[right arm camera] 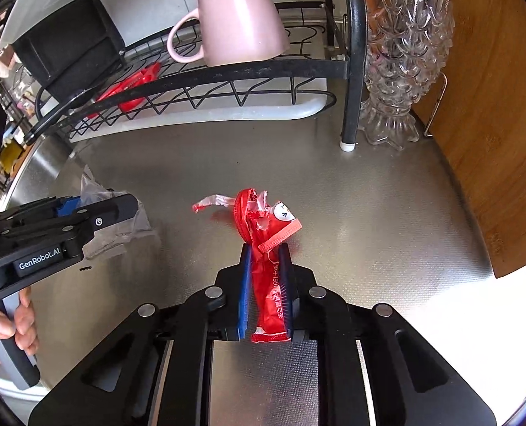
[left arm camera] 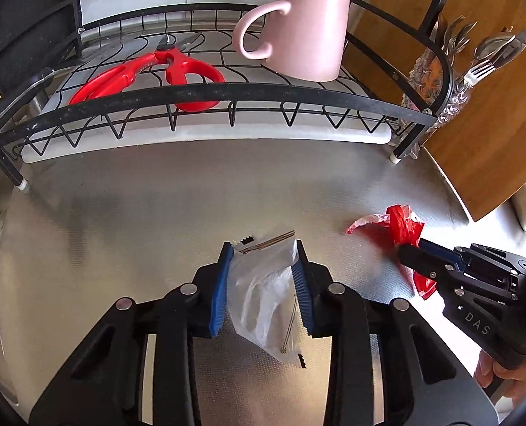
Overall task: Collect trash
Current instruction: 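Carry both wrappers down over the bin and open both tools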
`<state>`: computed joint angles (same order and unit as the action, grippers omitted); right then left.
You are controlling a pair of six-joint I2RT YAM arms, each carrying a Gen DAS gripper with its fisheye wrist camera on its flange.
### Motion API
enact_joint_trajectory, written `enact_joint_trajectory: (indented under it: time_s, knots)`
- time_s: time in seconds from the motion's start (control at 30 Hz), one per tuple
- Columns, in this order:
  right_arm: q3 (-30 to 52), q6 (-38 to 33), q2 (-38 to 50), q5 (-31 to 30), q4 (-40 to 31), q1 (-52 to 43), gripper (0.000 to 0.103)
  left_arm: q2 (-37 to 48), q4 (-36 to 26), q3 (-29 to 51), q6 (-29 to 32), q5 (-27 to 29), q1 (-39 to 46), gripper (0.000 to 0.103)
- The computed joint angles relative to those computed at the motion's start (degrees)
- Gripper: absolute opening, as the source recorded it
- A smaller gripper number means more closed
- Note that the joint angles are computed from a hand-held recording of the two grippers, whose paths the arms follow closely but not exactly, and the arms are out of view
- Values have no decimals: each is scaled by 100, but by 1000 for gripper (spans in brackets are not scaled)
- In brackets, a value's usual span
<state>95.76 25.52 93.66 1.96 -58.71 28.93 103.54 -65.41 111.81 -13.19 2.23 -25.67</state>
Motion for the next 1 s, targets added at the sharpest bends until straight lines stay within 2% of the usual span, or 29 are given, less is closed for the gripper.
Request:
enact_joint_trajectory:
  time_s: [0.2,0.27,0.43,0.77,0.9,1.0]
  knots:
    - [-267,295,-297,55,27,194,13,-646,72,-641,29,91,-33,17]
    - [-324,493,-434,186,-38,370,13,-975,90,-910,61,125,-45,10]
    - [-469,1133,-841,617,-307,948,13,-1965,-87,-1563,93,185,-49,8]
    - [-206,3259,-1286,2229,-1352,3363,13,-4089,-1087,-2515,29,71,-331,8]
    - [97,4242,-1115,2760,-1943,4368,13,-4889,-1504,-2906,-333,-143,-770,8]
    - [269,5104,-979,3106,-2462,5165,13,-5407,-1851,-3160,-991,-596,-1580,8]
